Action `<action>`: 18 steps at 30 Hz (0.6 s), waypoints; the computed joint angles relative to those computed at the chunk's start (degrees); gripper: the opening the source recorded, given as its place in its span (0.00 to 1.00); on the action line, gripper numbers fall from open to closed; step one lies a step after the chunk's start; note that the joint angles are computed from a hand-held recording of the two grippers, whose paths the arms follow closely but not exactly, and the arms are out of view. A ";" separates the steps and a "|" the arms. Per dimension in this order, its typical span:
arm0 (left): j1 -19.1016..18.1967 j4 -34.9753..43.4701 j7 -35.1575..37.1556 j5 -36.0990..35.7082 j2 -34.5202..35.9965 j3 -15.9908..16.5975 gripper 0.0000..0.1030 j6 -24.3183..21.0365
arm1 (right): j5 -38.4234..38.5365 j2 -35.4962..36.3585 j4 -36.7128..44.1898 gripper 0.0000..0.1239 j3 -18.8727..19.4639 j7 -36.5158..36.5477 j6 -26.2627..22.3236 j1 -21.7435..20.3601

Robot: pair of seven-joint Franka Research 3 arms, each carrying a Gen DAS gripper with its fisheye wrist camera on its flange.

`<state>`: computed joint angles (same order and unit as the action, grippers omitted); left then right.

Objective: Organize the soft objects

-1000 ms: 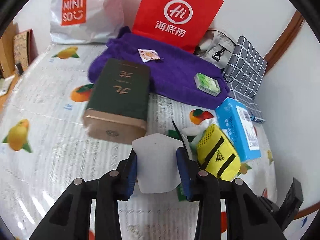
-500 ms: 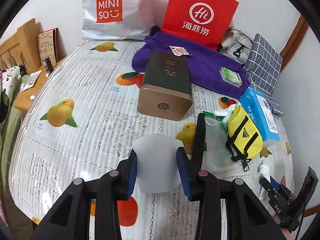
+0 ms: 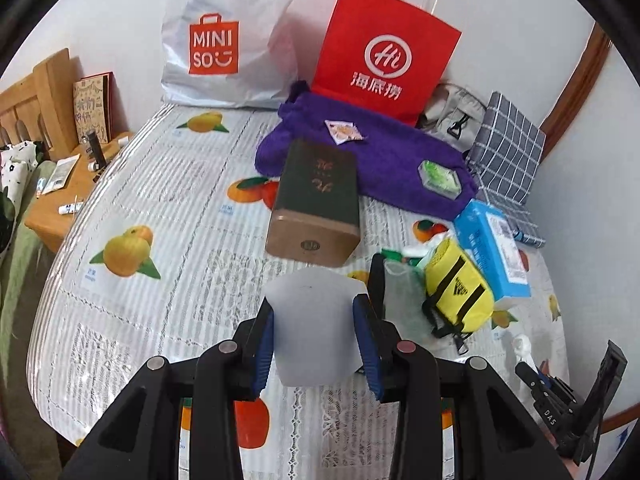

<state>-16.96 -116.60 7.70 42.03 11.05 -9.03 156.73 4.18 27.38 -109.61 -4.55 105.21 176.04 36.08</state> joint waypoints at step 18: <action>0.48 7.93 4.70 1.01 1.06 0.45 0.35 -2.73 | -8.32 -0.31 9.63 0.10 -1.63 5.15 -5.27 -0.27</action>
